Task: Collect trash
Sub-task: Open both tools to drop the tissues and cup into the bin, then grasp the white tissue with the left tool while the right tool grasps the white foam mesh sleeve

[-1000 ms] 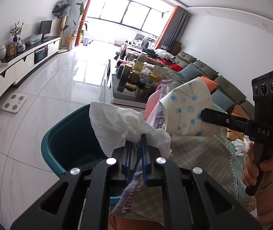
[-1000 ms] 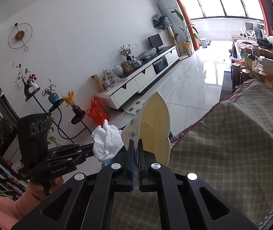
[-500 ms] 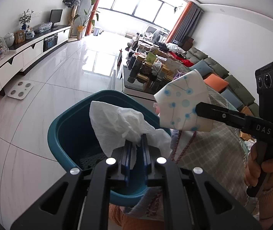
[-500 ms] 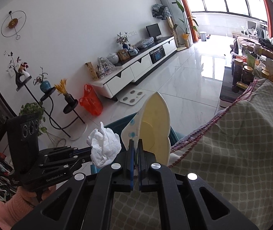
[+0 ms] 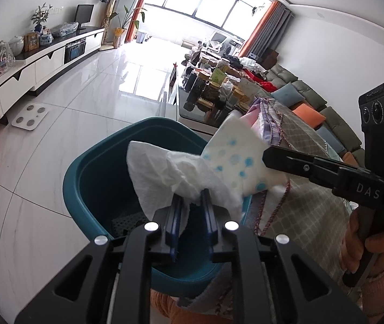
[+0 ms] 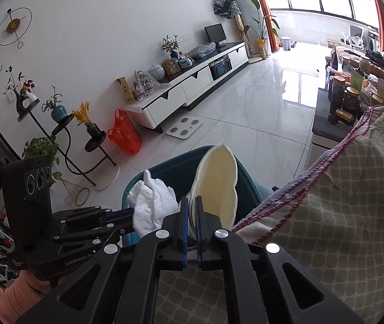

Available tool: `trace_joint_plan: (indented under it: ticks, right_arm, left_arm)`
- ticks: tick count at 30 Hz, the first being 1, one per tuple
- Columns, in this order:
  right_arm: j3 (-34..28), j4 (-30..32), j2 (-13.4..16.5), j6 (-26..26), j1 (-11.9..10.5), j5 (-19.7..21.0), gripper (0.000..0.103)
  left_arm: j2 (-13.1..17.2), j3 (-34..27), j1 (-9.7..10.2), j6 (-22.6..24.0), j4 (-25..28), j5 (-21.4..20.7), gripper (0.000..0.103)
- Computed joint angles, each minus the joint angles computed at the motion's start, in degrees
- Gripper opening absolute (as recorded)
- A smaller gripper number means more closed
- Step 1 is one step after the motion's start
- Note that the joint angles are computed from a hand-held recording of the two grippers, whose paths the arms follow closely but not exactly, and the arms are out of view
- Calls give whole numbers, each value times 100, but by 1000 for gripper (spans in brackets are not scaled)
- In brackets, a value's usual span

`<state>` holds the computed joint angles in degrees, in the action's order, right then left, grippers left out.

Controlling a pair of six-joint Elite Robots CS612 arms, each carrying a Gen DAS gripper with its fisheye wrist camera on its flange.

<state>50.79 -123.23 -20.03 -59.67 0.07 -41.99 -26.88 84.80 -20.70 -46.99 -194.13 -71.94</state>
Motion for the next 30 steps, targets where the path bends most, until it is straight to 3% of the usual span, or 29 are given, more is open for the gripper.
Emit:
trace_joint_plan:
  ticks: [4, 13, 15, 20, 23, 30]
  right_arm:
    - [-17, 46, 9, 33, -1, 11, 10]
    - [137, 74, -79, 47, -125, 249, 16]
    - [204, 86, -118, 15, -171, 336, 17]
    - [489, -122, -263, -64, -307, 602, 32]
    - [754, -479, -377, 3, -427, 767, 33]
    - [1086, -1254, -478, 473, -707, 1014, 37]
  left_arm:
    - [12, 10, 18, -59, 41, -20, 30]
    - [-1, 53, -35, -40, -75, 82, 32]
    - [-25, 80, -83, 72, -189, 168, 36]
    - [-79, 84, -215, 498, -504, 331, 43]
    - [-82, 28, -303, 834, -705, 344, 48]
    - [42, -307, -446, 1428, -912, -105, 52]
